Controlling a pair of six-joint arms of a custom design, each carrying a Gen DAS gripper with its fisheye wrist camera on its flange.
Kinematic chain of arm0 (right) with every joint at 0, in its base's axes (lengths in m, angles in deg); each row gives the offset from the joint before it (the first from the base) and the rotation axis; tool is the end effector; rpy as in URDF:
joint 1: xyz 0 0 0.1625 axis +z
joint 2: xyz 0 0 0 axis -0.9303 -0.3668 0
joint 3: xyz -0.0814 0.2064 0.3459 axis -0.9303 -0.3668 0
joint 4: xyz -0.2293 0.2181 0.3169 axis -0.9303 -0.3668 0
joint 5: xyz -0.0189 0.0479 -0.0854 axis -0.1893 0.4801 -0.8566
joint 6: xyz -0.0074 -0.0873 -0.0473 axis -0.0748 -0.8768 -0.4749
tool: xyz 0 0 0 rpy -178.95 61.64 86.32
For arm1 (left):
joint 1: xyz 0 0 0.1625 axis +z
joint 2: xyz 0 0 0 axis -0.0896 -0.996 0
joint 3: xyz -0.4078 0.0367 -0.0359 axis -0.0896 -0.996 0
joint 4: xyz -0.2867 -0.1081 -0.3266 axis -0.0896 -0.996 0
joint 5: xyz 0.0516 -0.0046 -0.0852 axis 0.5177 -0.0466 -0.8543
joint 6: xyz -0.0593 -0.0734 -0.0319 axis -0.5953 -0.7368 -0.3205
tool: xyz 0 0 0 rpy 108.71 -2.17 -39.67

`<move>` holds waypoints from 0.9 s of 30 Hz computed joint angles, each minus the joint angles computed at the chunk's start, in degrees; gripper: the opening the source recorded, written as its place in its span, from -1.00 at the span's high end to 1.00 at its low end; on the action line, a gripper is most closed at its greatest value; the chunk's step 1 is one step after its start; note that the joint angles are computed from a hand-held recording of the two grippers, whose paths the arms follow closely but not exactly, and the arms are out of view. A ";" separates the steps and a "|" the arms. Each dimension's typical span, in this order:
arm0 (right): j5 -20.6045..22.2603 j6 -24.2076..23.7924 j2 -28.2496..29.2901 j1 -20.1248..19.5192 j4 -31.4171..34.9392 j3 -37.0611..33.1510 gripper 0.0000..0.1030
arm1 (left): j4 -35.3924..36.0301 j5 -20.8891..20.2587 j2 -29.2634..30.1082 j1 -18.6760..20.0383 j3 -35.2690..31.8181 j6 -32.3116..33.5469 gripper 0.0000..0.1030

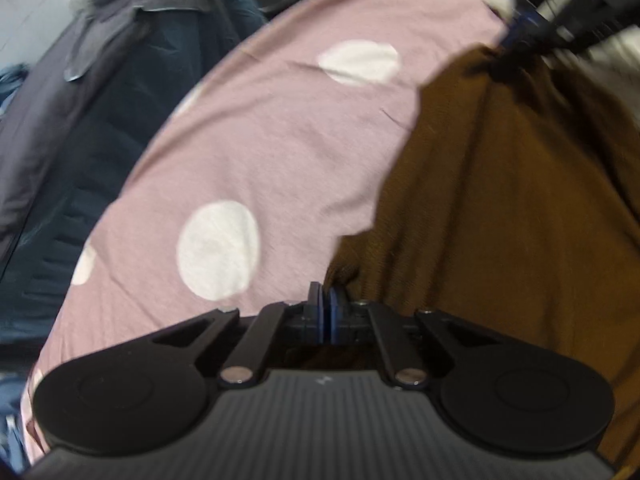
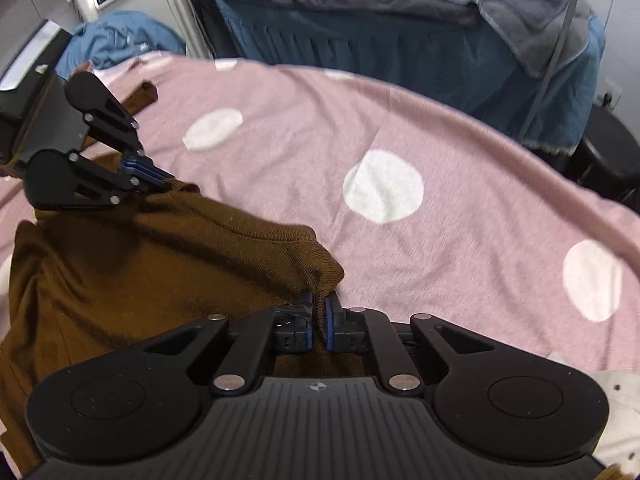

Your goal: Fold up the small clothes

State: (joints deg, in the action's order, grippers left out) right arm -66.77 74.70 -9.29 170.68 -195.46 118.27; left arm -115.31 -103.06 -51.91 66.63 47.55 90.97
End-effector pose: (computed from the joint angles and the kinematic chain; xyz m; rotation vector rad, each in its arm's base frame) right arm 0.1668 -0.4664 0.1476 0.0732 -2.3539 0.6511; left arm -0.1694 -0.6793 0.0649 2.0372 1.8170 0.2400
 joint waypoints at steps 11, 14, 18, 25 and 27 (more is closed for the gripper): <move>-12.59 0.22 6.52 0.45 -4.32 -1.56 0.40 | -16.17 7.77 4.19 0.10 -0.45 -8.33 0.34; -14.54 4.37 6.75 0.37 -6.50 -0.95 0.38 | -22.76 8.27 4.03 0.09 1.71 -5.21 -0.15; -10.84 5.86 5.03 2.39 -9.18 1.27 0.23 | -23.43 8.13 1.76 0.12 3.18 -8.01 -0.61; -3.21 11.60 2.91 9.79 -8.90 5.00 -0.21 | -20.57 5.37 -13.34 1.61 13.36 -14.40 -0.88; -0.88 14.29 3.06 12.45 -6.75 5.68 -0.21 | -18.87 6.63 -18.30 2.33 16.51 -15.35 -0.88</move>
State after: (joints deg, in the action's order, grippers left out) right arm -67.65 88.99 -6.23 183.13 -202.21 123.95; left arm -134.19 -96.43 -70.22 68.96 64.06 75.62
